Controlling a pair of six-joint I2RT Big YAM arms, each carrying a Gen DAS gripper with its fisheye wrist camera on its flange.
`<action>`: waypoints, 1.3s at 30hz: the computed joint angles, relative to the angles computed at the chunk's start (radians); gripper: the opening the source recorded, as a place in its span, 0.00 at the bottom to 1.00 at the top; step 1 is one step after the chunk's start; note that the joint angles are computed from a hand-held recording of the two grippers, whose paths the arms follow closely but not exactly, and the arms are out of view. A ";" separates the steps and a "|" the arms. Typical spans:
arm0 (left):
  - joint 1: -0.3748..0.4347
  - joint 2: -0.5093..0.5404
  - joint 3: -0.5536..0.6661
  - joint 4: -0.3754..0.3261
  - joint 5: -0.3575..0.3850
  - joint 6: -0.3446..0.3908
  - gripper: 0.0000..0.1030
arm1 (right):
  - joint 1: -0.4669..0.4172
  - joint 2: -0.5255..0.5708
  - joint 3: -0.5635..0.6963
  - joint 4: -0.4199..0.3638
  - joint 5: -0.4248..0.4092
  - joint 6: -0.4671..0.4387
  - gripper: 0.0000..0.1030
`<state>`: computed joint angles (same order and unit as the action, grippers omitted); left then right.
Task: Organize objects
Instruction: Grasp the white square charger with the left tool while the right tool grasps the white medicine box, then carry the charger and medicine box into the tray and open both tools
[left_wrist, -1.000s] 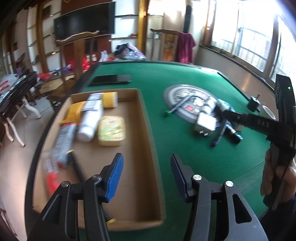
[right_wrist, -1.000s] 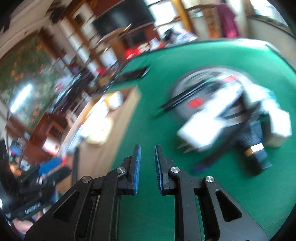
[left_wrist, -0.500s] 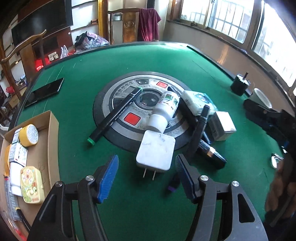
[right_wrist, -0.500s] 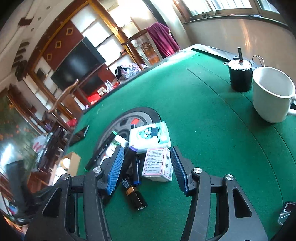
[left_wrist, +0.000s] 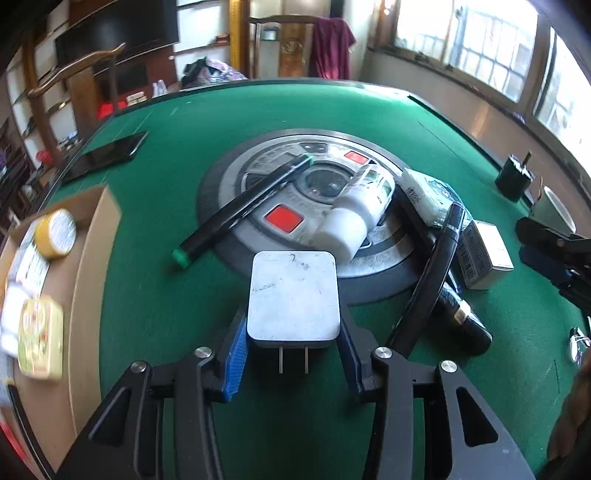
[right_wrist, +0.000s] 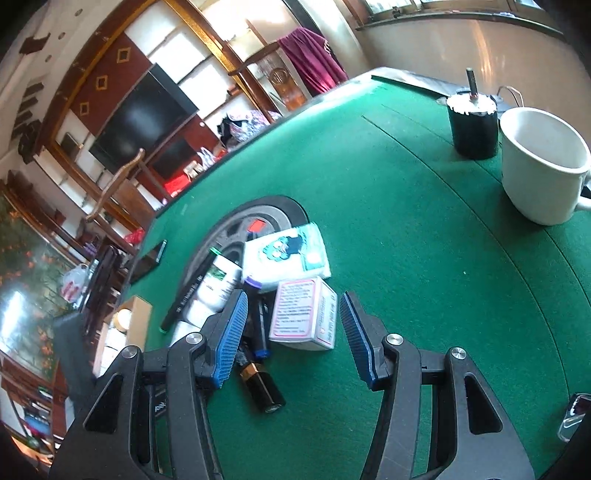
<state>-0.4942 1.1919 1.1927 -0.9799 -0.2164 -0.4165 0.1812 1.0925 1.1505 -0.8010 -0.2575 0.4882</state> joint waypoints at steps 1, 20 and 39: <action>-0.010 -0.020 -0.019 0.000 -0.028 -0.013 0.43 | 0.000 0.005 -0.001 -0.005 0.006 -0.007 0.51; -0.017 -0.068 -0.066 0.051 -0.070 -0.020 0.43 | 0.080 0.015 0.005 -0.038 0.255 -0.118 0.33; -0.049 -0.232 -0.089 0.095 -0.102 0.008 0.43 | 0.152 -0.087 -0.052 0.129 0.171 -0.167 0.33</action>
<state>-0.5432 0.9603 1.1034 -0.8845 -0.3186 -0.4082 0.3331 1.0056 1.0987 -0.6723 -0.0870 0.3210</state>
